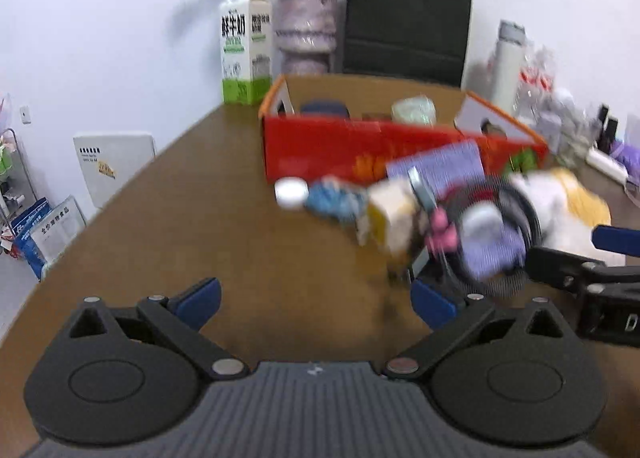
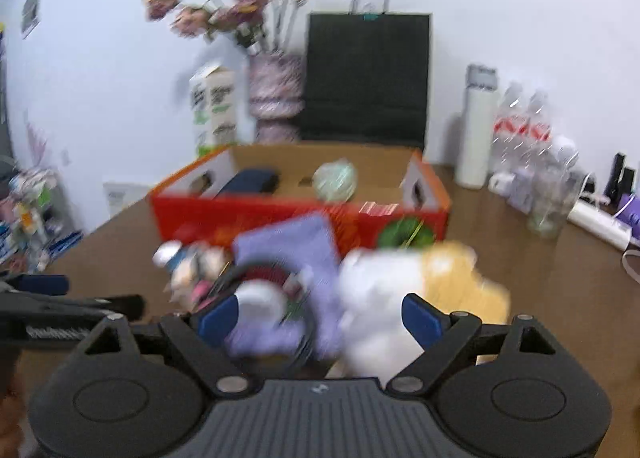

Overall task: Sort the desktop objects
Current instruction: 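Withdraw both tools from the box back toward the table items, then grasp the braided cable with the left tool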

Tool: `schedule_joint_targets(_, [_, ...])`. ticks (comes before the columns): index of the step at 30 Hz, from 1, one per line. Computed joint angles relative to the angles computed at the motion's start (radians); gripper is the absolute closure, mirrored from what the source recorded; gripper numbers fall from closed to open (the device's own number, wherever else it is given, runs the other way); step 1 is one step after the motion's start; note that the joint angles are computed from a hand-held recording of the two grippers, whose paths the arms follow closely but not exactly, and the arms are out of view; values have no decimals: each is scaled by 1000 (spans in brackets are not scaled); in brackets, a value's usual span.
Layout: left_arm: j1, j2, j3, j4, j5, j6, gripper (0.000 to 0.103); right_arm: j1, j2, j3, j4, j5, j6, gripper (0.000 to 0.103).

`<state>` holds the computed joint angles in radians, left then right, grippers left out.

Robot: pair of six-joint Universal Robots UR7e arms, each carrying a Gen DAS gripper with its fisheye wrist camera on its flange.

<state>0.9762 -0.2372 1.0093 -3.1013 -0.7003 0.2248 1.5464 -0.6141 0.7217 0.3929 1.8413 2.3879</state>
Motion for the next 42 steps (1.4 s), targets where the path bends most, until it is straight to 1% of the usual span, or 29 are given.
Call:
schedule_joint_targets(2, [-6, -17, 48, -2, 8, -20, 0, -4, -33, 84, -40, -3, 1, 15])
schedule_joint_targets(3, [-8, -25, 71, -27, -2, -11, 0, -7, -46, 118, -55, -3, 5, 15])
schedule_joint_targets(5, [-12, -21, 77, -52, 9, 14, 0, -15, -69, 173, -84, 1, 29, 15])
schedule_joint_targets(7, [-13, -13, 68, -12, 32, 1, 0, -24, -78, 195, -81, 3, 65, 15])
schedule_joint_targets(8, [-14, -13, 67, 21, 39, -21, 0, -28, -78, 197, -75, 0, 77, 15])
schedule_joint_targets(11, [-17, -3, 55, 25, 62, -31, 0, -37, -72, 183, -64, 2, 103, 14])
schedule_joint_targets(15, [-16, -4, 56, 31, 50, -33, 0, -45, -67, 176, -56, -1, 124, 13])
schedule_joint_targets(20, [-14, -9, 63, 34, 40, -45, 0, -40, -70, 189, -75, 14, 103, 11])
schedule_joint_targets(27, [-14, -15, 72, 41, 37, -51, 0, -40, -73, 192, -77, 14, 102, 10])
schedule_joint_targets(29, [-21, -23, 67, 102, 64, -116, 0, -42, -89, 221, -102, 5, 101, 10])
schedule_joint_targets(30, [-24, -32, 72, 108, 46, -136, 0, -46, -109, 256, -134, -12, 99, 10])
schedule_joint_targets(31, [-24, -43, 84, 72, -5, -123, 0, -49, -126, 281, -153, -28, 97, 10])
schedule_joint_targets(33, [-25, -44, 77, 19, -76, -73, 0, -57, -167, 336, -193, -57, 97, 10])
schedule_joint_targets(35, [-23, -16, 29, -22, -129, 0, 0, -67, -207, 376, -228, -89, 113, 10])
schedule_joint_targets(36, [-22, 7, -11, -19, -134, 27, 5, -71, -219, 387, -247, -96, 119, 10])
schedule_joint_targets(37, [-20, 34, -63, 7, -133, 43, 13, -74, -228, 392, -266, -97, 122, 10])
schedule_joint_targets(38, [-17, 61, -120, 48, -129, 43, 18, -75, -228, 385, -274, -84, 125, 10])
schedule_joint_targets(40, [-7, 100, -215, 150, -135, 9, 35, -77, -218, 362, -270, -64, 128, 10])
schedule_joint_targets(41, [0, 116, -259, 209, -138, -14, 38, -81, -210, 342, -257, -60, 130, 10])
schedule_joint_targets(42, [4, 129, -289, 244, -136, -24, 44, -85, -201, 323, -244, -57, 135, 11])
